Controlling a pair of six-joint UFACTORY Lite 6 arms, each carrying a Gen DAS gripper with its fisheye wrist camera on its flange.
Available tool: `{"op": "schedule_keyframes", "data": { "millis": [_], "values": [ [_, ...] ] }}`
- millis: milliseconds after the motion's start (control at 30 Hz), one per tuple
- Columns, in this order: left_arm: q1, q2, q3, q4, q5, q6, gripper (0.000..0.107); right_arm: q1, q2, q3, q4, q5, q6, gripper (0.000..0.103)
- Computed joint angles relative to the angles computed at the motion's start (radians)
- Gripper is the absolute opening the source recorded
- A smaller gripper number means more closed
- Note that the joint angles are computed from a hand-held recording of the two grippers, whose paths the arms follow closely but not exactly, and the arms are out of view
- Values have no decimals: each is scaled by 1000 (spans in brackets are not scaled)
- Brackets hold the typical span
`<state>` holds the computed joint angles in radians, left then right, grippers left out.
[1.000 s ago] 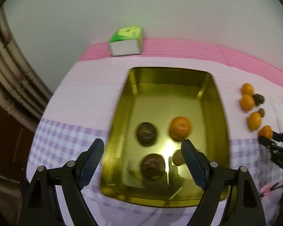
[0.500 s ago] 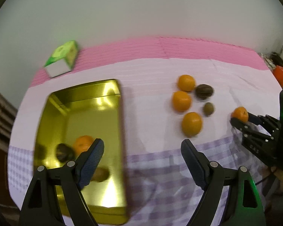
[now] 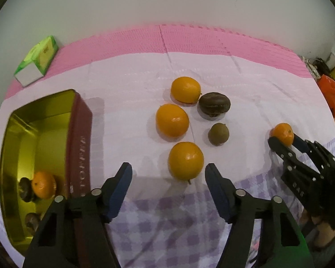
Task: Organize fruits
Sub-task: 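Grasp a mandarin with the left gripper while the right gripper holds its mandarin, then carry the mandarin into the tin tray and open the left gripper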
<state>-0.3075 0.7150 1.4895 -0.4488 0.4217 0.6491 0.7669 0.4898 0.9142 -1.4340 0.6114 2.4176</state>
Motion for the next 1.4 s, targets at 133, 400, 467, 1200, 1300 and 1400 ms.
{"op": "schedule_keyframes", "data": {
  "millis": [133,400,467,1200,1300,1400],
  "values": [
    [-12,52,53,-2,23,-20,60,0,3,3,-9,-3,12,39],
    [-57,129,126,48,19,-86,44,6,-14,-21,-21,-3,35,40],
    [-59,144,142,44,26,-85,38,6,-17,-24,-23,-4,36,40],
    [100,-232,-222,-200,-16,286,38,8,-1,-4,0,5,10,40],
    [167,-281,-247,-241,9,345,38,9,4,1,6,7,5,40],
    [238,-313,-261,-257,28,379,38,9,5,3,8,8,3,40]
  ]
}}
